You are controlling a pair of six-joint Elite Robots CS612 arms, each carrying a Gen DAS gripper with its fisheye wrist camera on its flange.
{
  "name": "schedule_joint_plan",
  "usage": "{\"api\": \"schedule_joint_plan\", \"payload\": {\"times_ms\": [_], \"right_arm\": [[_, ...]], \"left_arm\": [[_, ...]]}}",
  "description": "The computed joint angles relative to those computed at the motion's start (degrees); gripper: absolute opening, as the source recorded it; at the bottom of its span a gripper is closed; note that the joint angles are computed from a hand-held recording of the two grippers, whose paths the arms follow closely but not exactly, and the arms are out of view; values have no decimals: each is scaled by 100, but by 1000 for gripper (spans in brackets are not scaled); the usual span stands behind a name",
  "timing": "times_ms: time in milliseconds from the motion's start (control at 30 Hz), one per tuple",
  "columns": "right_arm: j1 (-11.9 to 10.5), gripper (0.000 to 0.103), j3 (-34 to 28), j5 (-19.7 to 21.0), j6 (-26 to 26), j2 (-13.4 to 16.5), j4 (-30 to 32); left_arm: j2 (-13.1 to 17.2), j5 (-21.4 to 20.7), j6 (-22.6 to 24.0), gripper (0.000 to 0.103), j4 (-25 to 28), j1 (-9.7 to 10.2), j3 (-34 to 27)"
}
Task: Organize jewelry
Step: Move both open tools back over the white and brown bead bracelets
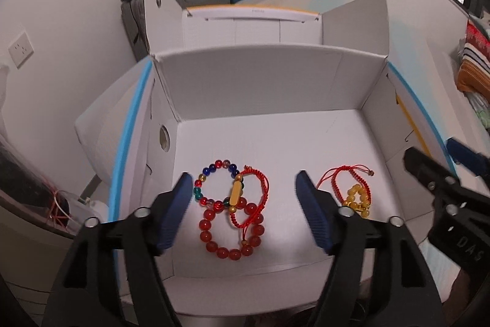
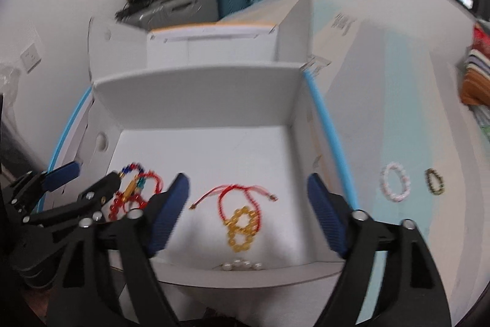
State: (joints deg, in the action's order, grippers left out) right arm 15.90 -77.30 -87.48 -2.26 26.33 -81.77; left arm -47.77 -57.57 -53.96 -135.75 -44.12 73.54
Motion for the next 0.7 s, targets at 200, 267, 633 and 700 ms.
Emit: {"api": "schedule_joint_plan", "payload": {"times_ms": [200,267,633,700], "right_arm": [[-87,94,-172,-163,138,28,-225],[-138,95,-238,-198,183,43,-245],[-538,95,-609,-344,390,132,-154],[-631,95,-674,-362,431,148,-118]], "left_arm": [[11,239,208,88,-224,-129,-90],[27,267,265,92,-284,-161,-139],[392,388,753,97,-427,-331,-828],[512,355,863,97,-462,-352,-1036]]}}
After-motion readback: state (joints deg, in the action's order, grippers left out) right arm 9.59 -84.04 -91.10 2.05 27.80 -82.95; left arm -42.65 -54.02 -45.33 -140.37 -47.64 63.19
